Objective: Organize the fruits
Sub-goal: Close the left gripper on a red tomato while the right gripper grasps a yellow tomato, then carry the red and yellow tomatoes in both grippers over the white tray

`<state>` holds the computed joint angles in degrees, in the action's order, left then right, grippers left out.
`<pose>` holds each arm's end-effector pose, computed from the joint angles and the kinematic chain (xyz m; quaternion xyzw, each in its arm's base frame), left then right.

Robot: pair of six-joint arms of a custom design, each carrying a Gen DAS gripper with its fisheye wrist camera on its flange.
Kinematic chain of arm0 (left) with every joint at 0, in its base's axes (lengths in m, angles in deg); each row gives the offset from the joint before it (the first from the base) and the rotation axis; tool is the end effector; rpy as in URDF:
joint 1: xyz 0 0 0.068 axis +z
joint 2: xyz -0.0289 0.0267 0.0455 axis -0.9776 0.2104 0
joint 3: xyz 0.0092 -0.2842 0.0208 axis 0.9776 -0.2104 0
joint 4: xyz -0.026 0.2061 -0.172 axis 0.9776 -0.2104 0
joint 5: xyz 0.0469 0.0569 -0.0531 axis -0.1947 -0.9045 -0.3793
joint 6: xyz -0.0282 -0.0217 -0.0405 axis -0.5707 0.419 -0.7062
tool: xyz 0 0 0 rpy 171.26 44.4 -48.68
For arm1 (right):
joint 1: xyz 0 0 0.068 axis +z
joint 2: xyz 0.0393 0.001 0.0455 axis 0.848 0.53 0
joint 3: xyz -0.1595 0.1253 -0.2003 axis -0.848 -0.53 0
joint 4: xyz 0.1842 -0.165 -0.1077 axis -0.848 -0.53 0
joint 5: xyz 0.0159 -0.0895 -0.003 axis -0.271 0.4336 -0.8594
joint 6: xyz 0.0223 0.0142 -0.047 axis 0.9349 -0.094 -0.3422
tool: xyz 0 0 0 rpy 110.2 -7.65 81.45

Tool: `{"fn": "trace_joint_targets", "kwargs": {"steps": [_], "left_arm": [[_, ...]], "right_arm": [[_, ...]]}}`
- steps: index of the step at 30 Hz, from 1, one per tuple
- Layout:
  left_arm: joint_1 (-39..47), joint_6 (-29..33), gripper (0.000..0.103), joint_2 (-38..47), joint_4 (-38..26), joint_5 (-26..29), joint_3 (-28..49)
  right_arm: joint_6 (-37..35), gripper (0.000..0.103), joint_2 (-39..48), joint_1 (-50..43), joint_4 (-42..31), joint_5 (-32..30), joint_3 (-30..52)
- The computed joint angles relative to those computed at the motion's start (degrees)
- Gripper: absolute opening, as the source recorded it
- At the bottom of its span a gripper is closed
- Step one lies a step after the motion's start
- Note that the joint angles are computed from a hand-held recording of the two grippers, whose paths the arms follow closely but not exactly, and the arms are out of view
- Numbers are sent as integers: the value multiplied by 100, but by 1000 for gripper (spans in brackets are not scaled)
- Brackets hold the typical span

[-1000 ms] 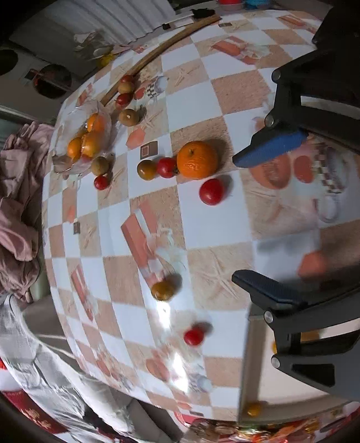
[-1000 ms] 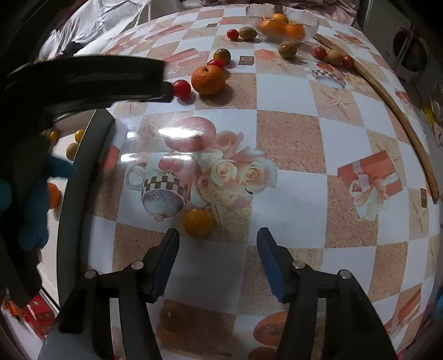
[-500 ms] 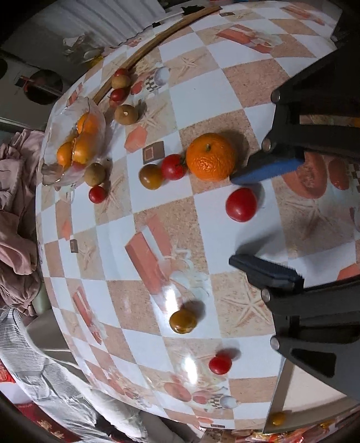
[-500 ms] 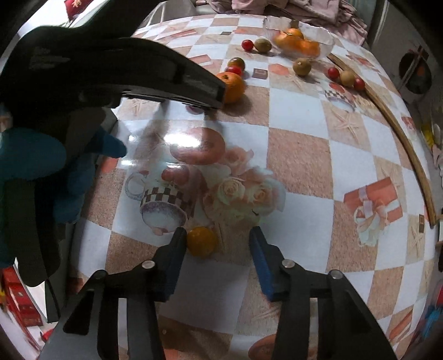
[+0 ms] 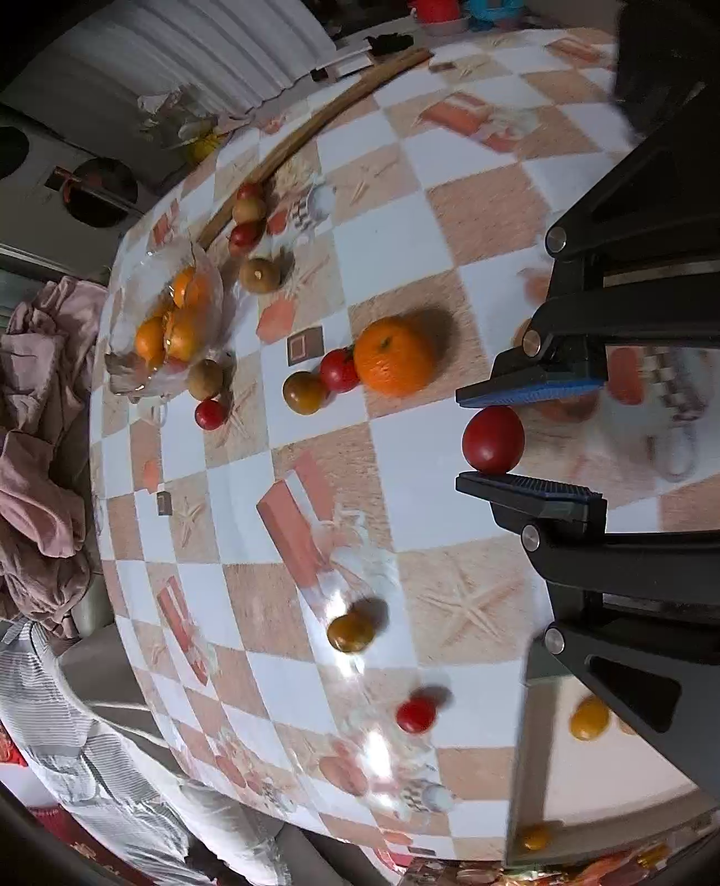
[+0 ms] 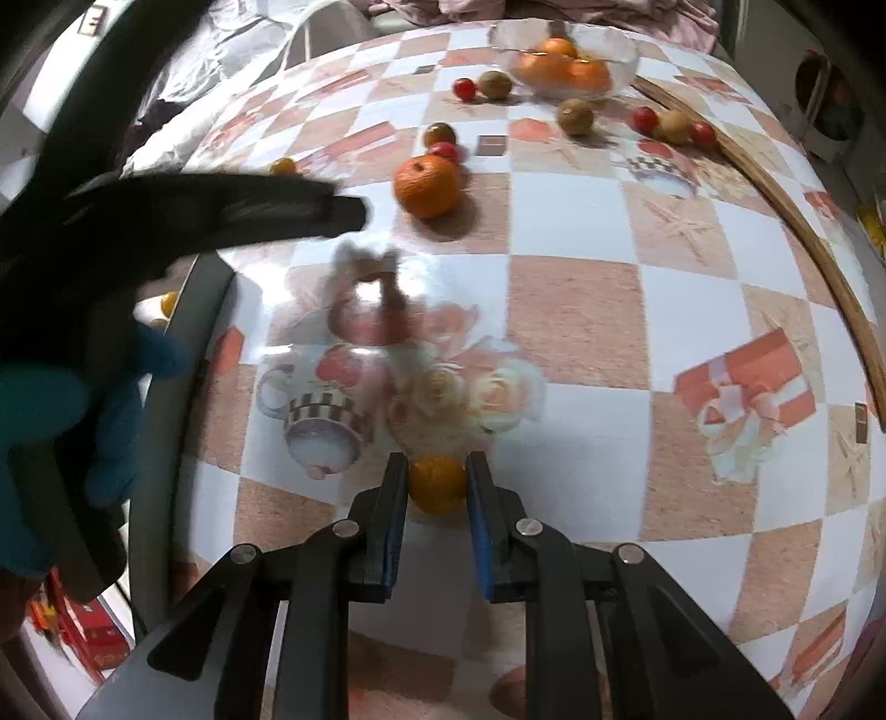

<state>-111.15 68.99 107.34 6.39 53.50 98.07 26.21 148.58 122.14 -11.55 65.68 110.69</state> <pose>0.2663 -0.1847 0.0669 0.4581 0.8655 -0.1321 0.1534 0.1050 0.1915 0.0467 0.3197 0.9312 0.0633 0.1632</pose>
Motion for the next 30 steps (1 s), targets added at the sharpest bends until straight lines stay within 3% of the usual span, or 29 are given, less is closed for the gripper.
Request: {"fn": "trace_joint_targets", "kwargs": {"steps": [7,12,30], "left_arm": [[487,268,25,-749,-351,225,-510],[1066,551,25,-1192,-666,361,-781],[3953,2114,25,-2073,-1998,725,-759]], "right_arm": [[80,23,-867,-98,-90,-4,-596],[7,23,-1209,-16,-566,31,-436],[-1532,23,-697,-697,-816,-165,852]]}}
